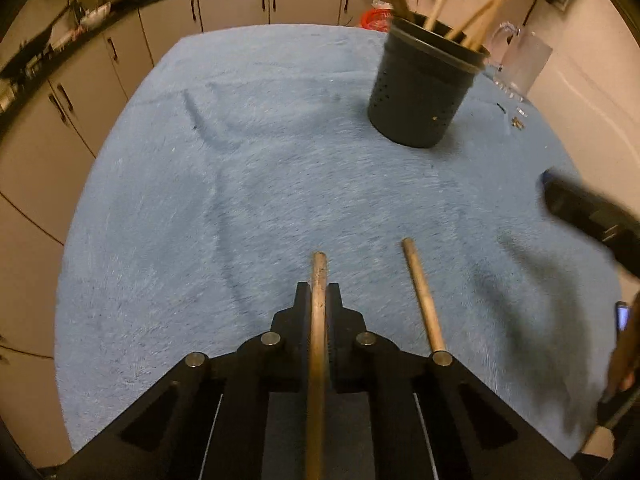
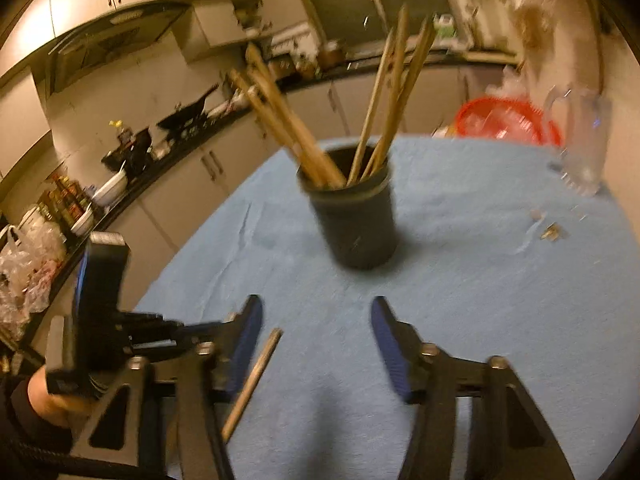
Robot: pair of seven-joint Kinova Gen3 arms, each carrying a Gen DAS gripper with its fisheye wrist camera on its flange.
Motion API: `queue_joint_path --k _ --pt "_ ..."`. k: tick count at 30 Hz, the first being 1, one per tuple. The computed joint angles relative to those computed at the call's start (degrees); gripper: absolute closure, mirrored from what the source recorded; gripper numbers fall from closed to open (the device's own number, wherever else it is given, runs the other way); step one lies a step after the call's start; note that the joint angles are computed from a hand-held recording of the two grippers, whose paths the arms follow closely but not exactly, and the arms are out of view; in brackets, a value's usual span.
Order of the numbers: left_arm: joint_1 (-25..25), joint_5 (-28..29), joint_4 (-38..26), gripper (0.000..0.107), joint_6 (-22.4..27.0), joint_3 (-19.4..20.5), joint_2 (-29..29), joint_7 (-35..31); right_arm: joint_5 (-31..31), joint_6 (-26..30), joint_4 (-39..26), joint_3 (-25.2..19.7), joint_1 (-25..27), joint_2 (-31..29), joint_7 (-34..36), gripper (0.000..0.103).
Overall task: Organize utensils
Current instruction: 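Close the left tool on a chopstick while the right tool grasps another, then lift both chopsticks and carry them over the dark holder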
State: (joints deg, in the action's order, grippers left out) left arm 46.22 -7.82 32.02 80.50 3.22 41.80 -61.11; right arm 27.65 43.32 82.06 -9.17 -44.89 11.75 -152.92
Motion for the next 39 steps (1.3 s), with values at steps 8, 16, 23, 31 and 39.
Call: queue_joint_path --k 8,16,23,31,39 --pt "-2.8 2.6 8.6 0.101 -6.5 1.9 -4.1 0.5 -17.7 3.3 -9.6 -15.3 15.3 11.1 10.4 0.075" --pt "-3.4 3.2 8.9 0.1 -6.8 2.4 -4.3 0.6 -20.7 17.1 -23.3 2.7 0.2 17.3 16.4 0.094" --pt "-1.5 1.6 -1.7 0.096 1.0 1.3 0.7 -0.9 -18.5 21.9 -24.5 3.9 -0.8 16.8 17.0 0.095" --pt "0.9 0.3 -16.8 0.101 11.1 -1.9 7.8 -3.1 -19.3 22.6 -22.5 3.0 0.8 15.1 17.5 0.094" --pt "-0.3 2.2 -4.5 0.101 1.3 -1.2 1.8 -0.5 -20.4 23.3 -23.5 2.5 2.0 15.6 20.8 0.094"
